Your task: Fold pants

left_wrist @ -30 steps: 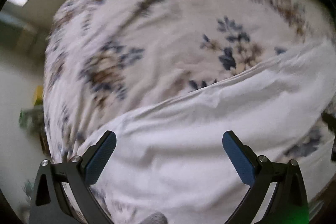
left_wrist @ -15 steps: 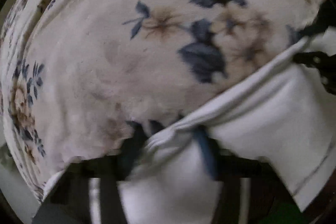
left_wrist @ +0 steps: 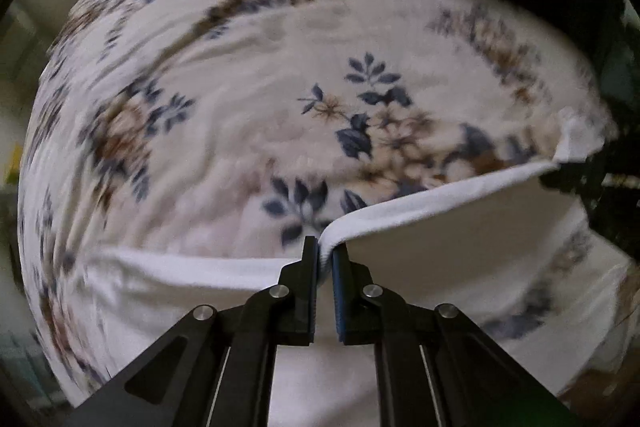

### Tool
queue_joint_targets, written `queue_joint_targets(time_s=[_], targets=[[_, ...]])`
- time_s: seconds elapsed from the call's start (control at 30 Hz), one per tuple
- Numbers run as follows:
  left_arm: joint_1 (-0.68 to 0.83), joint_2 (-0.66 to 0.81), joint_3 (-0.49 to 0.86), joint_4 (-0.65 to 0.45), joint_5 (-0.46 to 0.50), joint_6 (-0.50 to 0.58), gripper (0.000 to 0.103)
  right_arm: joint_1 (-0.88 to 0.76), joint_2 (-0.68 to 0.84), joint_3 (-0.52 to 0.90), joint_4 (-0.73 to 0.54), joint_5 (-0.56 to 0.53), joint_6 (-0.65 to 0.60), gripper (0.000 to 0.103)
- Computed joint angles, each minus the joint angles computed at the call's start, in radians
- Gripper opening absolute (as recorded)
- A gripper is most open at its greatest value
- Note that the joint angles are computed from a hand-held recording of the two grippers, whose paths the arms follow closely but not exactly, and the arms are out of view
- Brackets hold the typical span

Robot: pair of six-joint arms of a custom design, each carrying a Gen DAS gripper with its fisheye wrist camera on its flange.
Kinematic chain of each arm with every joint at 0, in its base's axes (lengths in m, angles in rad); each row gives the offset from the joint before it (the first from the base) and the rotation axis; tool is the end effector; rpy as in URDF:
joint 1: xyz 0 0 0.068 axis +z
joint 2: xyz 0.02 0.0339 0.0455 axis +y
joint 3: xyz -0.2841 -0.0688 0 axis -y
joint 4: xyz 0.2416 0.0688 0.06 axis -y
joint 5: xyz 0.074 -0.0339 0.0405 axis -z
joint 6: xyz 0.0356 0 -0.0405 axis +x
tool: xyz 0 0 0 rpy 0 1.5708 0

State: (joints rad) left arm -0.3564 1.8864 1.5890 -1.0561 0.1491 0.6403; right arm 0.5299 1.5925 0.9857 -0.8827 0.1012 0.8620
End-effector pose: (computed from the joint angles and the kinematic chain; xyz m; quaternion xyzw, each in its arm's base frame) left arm 0.3546 -0.1376 0.2635 0.4809 0.8669 -0.0580 0.1175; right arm 0.2328 0.1322 0.2000 0.1670 0.9838 -0.0128 0.0635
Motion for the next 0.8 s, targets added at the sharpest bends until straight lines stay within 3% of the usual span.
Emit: queue_joint_targets(time_s=[0.1,0.13,0.27,0.37,0.47,0.57,0.7,0.8], targets=[[0.0,-0.22,-0.232,0.053,0.016,-0.087,0.004,0.235,-0.117,0.021,-0.098,0.046,0.253,0.005],[0.027,-0.278,-0.271,0.026,0.025,-0.09,0.003,0.318,-0.107,0.074,-0.147,0.061,0.331,0.005],[0.221,-0.493,-0.454,-0.119,0.072,-0.01,0.003,0.647,-0.025,0.202,-0.261,0.092,0.626,0.005],[0.379,-0.586,-0.606,-0.175,0.048,0.089,0.003,0.829,0.085,0.255,-0.241,0.044,0.817,0.005],[0.474,-0.61,-0.755,-0.123,-0.006,0.149,0.003,0.936,0.193,0.258,-0.154,-0.033,0.894,0.005],[0.5,-0.584,-0.888,0.004,-0.054,0.155,0.003,0.99,0.291,0.256,-0.07,-0.087,0.893,0.005],[0.501,-0.531,-1.016,0.154,-0.114,0.141,0.003,1.029,0.396,0.277,-0.022,-0.132,0.873,0.005],[0.508,-0.514,-1.039,0.184,-0.139,0.15,0.007,1.029,0.401,0.225,0.068,-0.189,0.884,0.009]])
